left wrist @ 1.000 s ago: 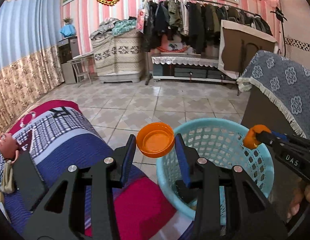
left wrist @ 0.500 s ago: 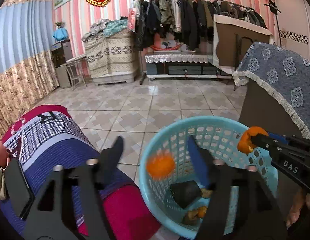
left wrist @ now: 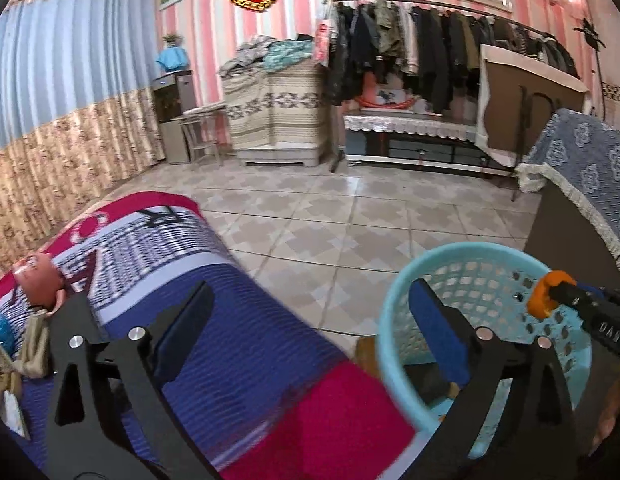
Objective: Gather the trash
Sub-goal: 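Open the left tool to drop the lid while the right tool drops the peel, then move both open tools back over the bed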
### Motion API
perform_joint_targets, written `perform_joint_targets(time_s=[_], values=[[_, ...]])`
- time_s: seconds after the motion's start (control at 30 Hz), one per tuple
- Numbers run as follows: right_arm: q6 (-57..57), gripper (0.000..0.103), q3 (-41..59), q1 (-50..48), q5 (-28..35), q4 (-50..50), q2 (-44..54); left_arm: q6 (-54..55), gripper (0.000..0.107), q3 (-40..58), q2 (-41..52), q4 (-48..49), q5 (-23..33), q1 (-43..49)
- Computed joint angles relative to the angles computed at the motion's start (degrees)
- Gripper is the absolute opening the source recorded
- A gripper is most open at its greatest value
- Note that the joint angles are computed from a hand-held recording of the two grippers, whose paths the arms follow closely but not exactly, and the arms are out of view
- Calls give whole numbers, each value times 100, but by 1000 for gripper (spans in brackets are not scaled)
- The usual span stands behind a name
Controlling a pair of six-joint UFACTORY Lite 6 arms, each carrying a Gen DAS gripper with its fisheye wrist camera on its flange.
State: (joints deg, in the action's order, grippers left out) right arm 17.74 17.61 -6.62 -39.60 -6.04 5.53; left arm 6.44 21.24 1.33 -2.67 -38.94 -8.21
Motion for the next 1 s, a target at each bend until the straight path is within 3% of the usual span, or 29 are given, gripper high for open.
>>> perform_joint_targets(time_s=[0.13,0.2,0.33,0.6,0.8,1.0], values=[[-166,62,-81,74,-148,300,-45,-503,96,-216,-305,867,134,809],[-160,64,-121,101,-163,336,-122,-688,96,-296,-471,1227,192,1155],[-265,82,-208,282,-243,620,-274,-1249,97,-526,-951,2297,326,2091],[-1020,88,-309,1057,-306,1733,-496,-2465,97,-710,-1567,4825,203,4276],[-1253,88,-318,1500,-423,2261,-461,-3314,97,-384,-1328,6665,-281,6094],[-1631,88,-367,2321,-599,3091,-512,-3175,97,82,-723,7440,-778,7529]])
